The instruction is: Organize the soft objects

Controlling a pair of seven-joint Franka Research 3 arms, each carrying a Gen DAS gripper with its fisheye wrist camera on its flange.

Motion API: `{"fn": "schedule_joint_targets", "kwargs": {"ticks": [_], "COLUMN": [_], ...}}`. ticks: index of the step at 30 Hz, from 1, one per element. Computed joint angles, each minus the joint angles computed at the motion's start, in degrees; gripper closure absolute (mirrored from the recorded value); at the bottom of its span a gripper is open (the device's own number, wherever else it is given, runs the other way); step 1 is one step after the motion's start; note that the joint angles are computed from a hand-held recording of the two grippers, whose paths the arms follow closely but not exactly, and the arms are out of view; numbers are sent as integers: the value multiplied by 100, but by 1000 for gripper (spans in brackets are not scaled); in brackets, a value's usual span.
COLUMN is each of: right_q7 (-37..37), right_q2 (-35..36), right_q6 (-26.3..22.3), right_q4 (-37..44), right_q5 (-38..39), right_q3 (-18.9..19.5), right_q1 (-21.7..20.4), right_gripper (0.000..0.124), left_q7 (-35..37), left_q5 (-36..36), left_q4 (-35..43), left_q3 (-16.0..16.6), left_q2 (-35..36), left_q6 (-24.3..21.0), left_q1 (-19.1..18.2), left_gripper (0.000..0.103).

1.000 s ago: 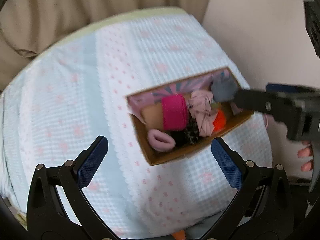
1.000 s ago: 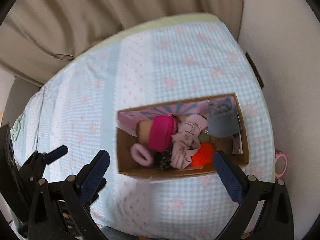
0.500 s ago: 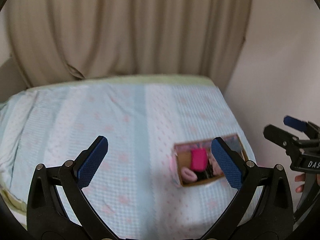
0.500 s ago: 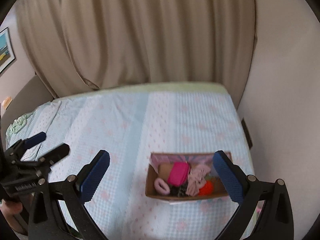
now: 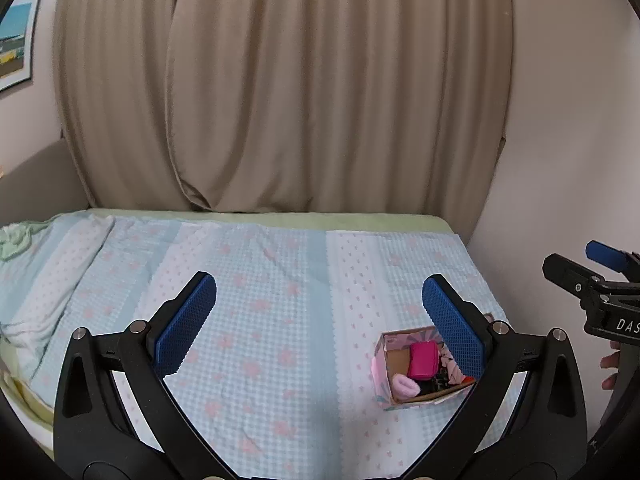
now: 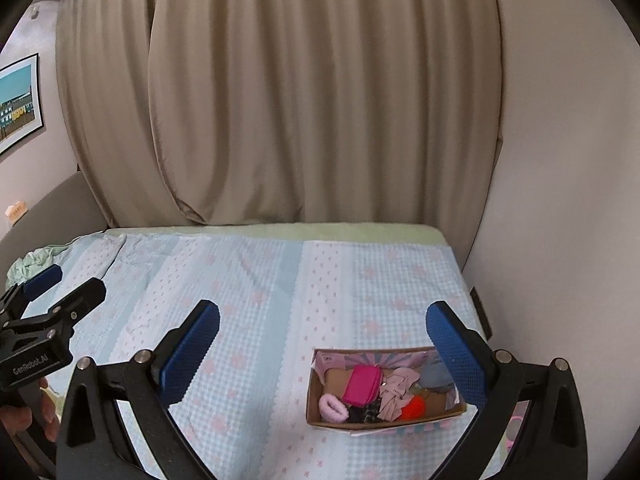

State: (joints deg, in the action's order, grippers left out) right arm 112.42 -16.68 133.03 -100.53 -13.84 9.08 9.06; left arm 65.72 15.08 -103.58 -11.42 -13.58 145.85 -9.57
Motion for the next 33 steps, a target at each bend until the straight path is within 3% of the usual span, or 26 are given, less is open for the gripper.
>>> {"fn": "schedule_joint_targets", "kwargs": {"ticks": [33], "right_q7": [131], "right_q2": [-5], "right_q6": [151], "right_q4": [-97], "right_q5": [-210], "right_q3": [31], "right_q1": [-19], "right_gripper": [21], "left_q7": [-232], "left_q5": [213], "left_q4": [-141], "left_q3": [-60], "left_q2": [-99], "left_q6": [143], "left_q1": [58], "left_gripper": [0]}}
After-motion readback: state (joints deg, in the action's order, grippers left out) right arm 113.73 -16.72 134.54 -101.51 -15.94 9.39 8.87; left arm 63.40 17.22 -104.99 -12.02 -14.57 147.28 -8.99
